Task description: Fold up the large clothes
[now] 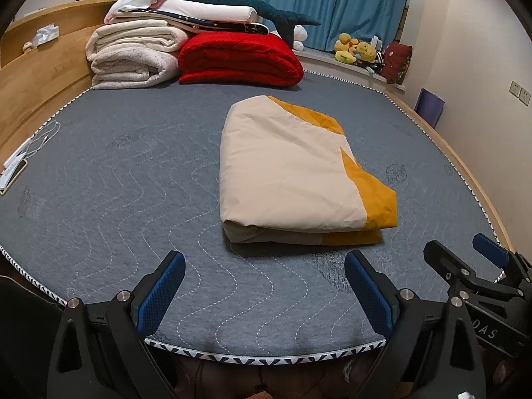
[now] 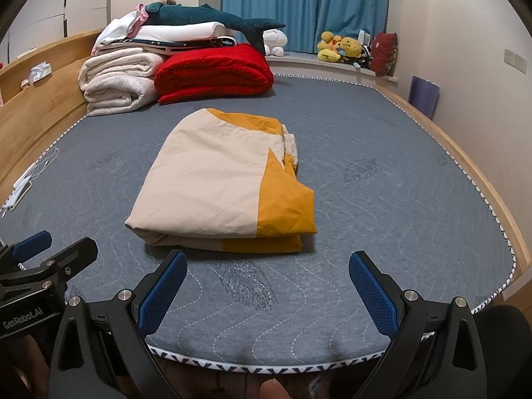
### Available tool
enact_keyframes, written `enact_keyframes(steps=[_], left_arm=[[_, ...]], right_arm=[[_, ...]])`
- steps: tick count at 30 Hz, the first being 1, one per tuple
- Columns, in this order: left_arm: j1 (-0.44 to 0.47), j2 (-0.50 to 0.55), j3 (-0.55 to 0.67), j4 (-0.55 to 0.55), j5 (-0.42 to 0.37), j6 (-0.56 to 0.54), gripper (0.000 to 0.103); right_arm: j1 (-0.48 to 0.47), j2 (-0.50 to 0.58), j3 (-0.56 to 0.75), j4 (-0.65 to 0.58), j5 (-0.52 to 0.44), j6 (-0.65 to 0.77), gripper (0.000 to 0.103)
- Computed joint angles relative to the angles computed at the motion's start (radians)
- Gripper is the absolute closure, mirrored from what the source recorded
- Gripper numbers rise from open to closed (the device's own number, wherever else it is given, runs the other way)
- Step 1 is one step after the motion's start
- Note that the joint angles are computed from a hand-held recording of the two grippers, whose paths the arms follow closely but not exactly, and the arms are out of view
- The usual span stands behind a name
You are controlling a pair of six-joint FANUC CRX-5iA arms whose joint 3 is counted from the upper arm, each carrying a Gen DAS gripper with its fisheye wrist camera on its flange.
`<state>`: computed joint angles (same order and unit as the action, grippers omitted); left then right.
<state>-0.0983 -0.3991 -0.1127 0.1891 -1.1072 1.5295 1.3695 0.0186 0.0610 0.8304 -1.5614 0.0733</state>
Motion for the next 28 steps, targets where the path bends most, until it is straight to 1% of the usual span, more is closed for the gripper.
enact_keyframes(steps=[28], left_arm=[[-0.023,-0.006,-0.005,-0.014,0.020,0.011,0.006]], right_arm=[[-0.001,0.019,0.012,0.021,0.005,0.000,0.005]])
